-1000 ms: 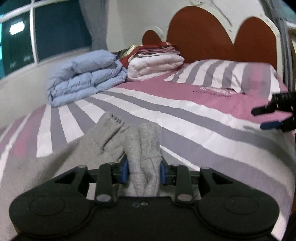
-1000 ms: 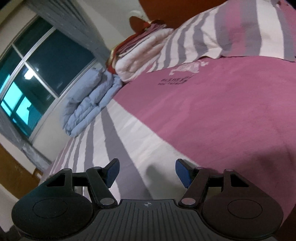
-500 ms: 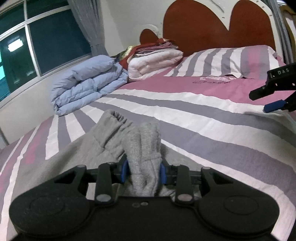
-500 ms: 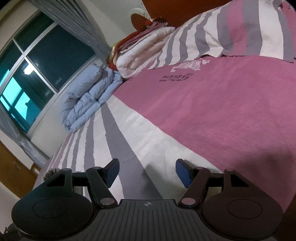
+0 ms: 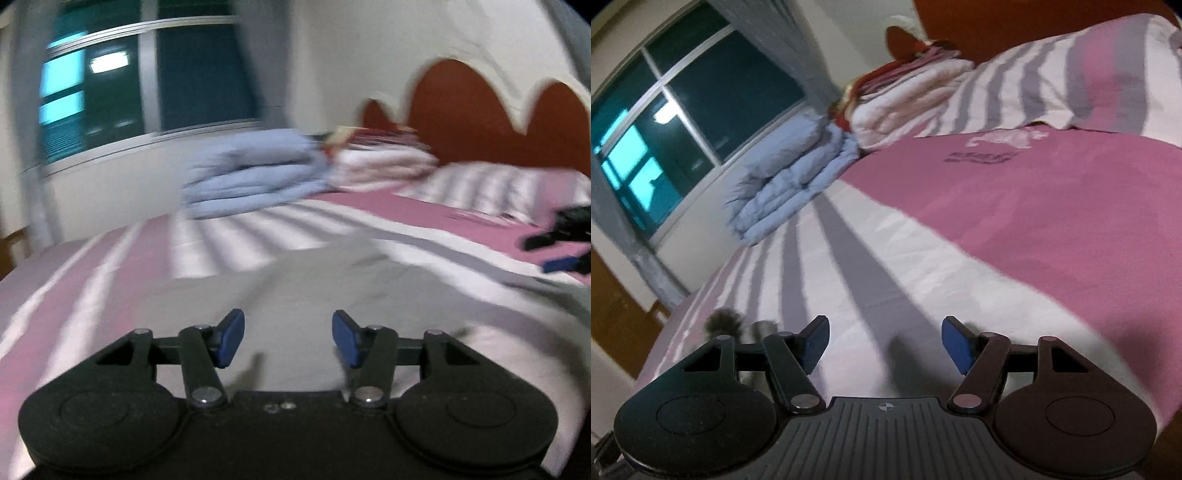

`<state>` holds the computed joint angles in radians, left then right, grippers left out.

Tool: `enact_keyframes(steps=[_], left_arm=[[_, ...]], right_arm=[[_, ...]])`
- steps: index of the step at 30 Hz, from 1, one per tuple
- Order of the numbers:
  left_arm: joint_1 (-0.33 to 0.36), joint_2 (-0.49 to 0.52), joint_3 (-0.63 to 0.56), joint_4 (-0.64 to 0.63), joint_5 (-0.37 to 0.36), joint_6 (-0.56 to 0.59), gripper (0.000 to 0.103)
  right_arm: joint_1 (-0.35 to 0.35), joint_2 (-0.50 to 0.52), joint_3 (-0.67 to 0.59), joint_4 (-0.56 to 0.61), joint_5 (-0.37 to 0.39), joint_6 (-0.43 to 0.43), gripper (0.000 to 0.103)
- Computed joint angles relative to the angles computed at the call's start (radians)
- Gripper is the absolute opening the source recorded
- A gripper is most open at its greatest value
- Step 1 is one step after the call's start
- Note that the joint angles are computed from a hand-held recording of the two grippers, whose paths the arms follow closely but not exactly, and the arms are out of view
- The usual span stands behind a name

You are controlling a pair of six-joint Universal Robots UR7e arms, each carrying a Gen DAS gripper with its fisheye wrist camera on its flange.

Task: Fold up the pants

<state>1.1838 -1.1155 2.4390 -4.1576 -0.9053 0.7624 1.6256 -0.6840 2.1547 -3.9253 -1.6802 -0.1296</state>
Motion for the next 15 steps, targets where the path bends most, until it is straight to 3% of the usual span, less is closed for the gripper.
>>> enact_keyframes(steps=[4, 6, 9, 11, 13, 15], left_arm=[[0.108, -0.179, 0.007, 0.097, 0.043, -0.066, 0.044], [0.167, -0.262, 0.009, 0.166, 0.031, -0.149, 0.045], [0.228, -0.322, 0.024, 0.180, 0.005, -0.211, 0.051], [0.274, -0.353, 0.040, 0.208, -0.044, -0.299, 0.053], [0.306, -0.379, 0.023, 0.263, -0.069, -0.389, 0.053], [0.339, -0.386, 0.010, 0.263, -0.112, -0.432, 0.054]], right_arm=[[0.021, 0.029, -0.011, 0.018, 0.142, -0.006, 0.067], [0.039, 0.052, -0.028, 0.044, 0.216, -0.015, 0.067], [0.072, 0.095, -0.076, 0.094, 0.268, 0.017, 0.067], [0.095, 0.121, -0.113, 0.138, 0.248, 0.034, 0.064], [0.104, 0.139, -0.142, 0.190, 0.247, 0.042, 0.052], [0.129, 0.165, -0.166, 0.196, 0.188, 0.024, 0.051]])
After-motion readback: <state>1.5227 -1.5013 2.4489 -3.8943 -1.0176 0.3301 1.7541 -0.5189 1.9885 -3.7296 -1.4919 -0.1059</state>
